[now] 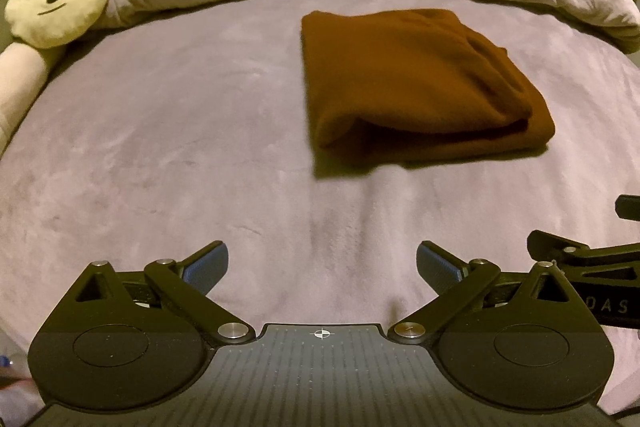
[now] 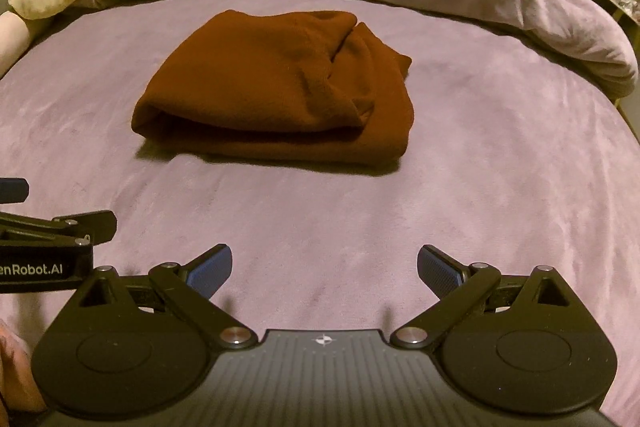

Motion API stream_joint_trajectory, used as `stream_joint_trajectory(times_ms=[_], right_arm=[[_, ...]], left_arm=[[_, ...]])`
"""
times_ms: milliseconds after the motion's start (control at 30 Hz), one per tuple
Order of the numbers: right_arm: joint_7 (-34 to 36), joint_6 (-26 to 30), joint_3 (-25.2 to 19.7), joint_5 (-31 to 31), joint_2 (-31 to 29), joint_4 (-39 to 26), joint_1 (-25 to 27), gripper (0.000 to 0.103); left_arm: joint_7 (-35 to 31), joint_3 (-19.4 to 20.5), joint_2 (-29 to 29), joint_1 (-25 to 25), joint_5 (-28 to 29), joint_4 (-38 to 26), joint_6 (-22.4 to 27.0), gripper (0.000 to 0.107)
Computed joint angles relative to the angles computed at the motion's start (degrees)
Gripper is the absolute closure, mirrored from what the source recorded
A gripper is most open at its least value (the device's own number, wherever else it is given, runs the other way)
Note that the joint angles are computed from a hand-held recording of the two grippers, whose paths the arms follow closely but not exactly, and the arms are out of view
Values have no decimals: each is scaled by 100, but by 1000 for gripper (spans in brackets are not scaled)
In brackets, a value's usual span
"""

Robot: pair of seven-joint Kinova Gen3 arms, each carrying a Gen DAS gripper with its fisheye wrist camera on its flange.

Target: Fold small clothes

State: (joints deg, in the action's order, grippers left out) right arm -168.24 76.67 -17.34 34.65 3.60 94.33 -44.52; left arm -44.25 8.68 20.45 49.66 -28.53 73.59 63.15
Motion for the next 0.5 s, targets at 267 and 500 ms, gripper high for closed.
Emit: stream_joint_trajectory(times_ms=[267, 500], right_arm=[[-77, 6, 0, 17, -2, -5, 5, 4], [-137, -12, -11, 37, -21, 10, -5, 4]], left_arm=[[-55, 2, 22, -15, 52, -57, 38, 5], [-51, -1, 16, 11, 34, -42, 33, 5]])
